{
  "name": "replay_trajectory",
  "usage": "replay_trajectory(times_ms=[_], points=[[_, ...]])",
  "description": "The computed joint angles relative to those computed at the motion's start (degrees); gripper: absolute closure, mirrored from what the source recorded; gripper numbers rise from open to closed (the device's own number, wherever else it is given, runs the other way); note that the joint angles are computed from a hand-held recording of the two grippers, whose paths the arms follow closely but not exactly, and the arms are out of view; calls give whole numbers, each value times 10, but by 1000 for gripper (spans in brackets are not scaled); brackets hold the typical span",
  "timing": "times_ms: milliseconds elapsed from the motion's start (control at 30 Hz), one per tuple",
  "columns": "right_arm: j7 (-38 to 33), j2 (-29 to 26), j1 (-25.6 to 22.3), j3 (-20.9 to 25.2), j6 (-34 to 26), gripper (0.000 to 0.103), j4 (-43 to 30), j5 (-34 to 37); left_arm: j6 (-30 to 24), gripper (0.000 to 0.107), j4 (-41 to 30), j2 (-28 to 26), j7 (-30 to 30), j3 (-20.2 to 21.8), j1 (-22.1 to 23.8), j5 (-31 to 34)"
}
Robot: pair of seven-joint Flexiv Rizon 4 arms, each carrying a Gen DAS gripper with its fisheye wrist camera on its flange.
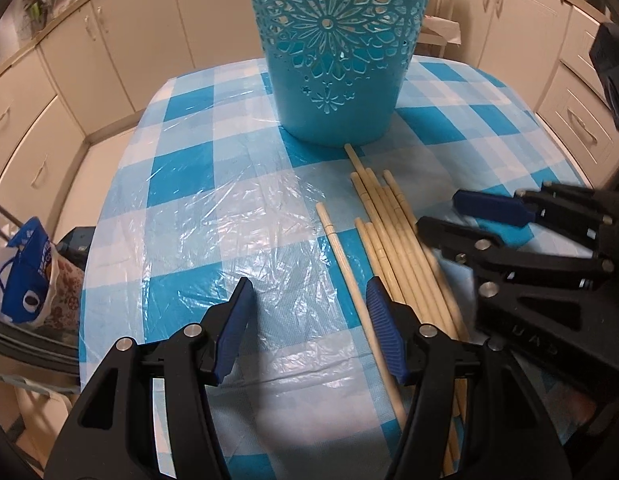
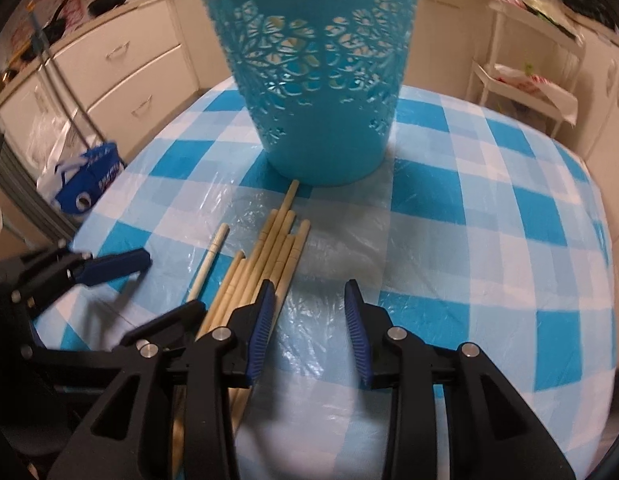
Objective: Organize utensils
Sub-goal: 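Lower both open tools back to the chopstick bundle on the table, then close the left tool on a single chopstick while the right tool grips another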
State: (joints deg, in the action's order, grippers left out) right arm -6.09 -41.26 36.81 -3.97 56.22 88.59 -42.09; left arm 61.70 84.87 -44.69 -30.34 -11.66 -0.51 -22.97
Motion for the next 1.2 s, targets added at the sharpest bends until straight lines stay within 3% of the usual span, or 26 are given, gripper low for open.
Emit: replay_trajectory(times_ms=[67, 200, 300, 500, 833, 900, 1033, 1200], points=[[-39, 3, -7, 13, -26, 68, -3, 27, -14, 51, -16, -6, -7, 7, -4, 5], [36, 25, -15, -3, 67, 67, 45, 18, -25, 51, -37, -16, -21, 14, -8, 11], [61, 23, -11, -15, 96, 66, 47, 9, -21, 51, -38, -18, -21, 12, -7, 13], [22, 7, -2, -7, 38, 65, 14, 14, -29, 50, -44, -21, -7, 8, -3, 16], [-30, 0, -5, 8, -3, 65, 0, 18, -29, 50, -57, -29, -13, 11, -11, 18], [-49, 2, -10, 13, 9, 66, 6, 15, -31, 56, -55, -29, 2, 1, -5, 15], [-136, 14, -31, 37, 38, 77, 25, 22, -59, 71, -51, -32, 110, -48, 29, -7], [-232, 28, -52, 64, 34, 78, 38, 70, -147, 82, -110, -47, 145, -19, 15, -6]])
